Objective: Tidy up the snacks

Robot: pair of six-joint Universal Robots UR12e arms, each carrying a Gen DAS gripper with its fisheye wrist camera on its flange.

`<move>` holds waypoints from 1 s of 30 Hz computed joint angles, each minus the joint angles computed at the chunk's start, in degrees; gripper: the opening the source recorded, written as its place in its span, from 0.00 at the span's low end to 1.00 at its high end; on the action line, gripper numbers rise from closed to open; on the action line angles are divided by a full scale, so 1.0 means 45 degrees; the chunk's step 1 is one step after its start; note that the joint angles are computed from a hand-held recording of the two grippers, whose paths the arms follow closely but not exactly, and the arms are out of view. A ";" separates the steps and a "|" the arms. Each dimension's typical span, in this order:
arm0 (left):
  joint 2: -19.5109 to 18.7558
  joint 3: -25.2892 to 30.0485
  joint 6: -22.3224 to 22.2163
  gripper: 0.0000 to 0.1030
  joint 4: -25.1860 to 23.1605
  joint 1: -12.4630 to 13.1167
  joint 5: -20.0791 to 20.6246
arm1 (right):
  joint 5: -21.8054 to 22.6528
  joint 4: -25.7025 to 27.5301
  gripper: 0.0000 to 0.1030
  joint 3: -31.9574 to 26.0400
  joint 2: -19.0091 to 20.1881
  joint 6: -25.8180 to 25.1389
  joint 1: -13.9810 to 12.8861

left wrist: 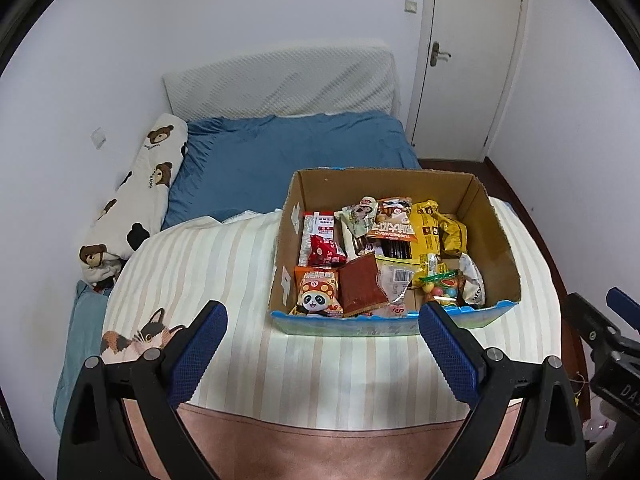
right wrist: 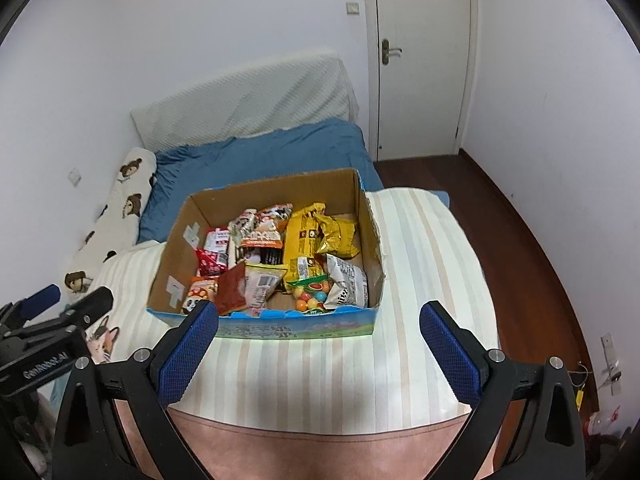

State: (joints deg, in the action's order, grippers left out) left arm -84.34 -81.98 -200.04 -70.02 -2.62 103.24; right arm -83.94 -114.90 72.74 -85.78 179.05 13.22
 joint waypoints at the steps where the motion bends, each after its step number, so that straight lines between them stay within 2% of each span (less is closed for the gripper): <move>1: -0.0103 0.0123 0.0046 0.96 -0.0137 0.0058 -0.0174 | -0.0034 0.0121 1.00 -0.0084 0.0087 0.0005 0.0008; 13: -0.0662 0.0594 0.0388 0.95 -0.0800 0.0180 -0.0930 | -0.0072 0.0960 1.00 -0.0721 0.0681 -0.0119 -0.0006; 17: -0.0712 0.0667 0.0585 0.96 -0.1001 0.0136 -0.1026 | 0.0008 0.1012 1.00 -0.0714 0.0634 -0.0063 -0.0011; 21: -0.0689 0.0668 0.0565 0.96 -0.0937 0.0128 -0.0965 | -0.0040 0.0989 1.00 -0.0717 0.0603 -0.0109 0.0006; 23: -0.0672 0.0679 0.0471 1.00 -0.0904 0.0139 -0.1012 | -0.0100 0.0989 1.00 -0.0705 0.0558 -0.0145 0.0015; 30: -0.0599 0.0668 0.0446 1.00 -0.0704 0.0107 -0.0958 | -0.0172 0.0912 1.00 -0.0665 0.0440 -0.0197 -0.0009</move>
State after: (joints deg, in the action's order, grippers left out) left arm -87.03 -78.97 -198.04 -73.19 -2.14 98.93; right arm -84.71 -110.79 69.75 -83.80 178.17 13.18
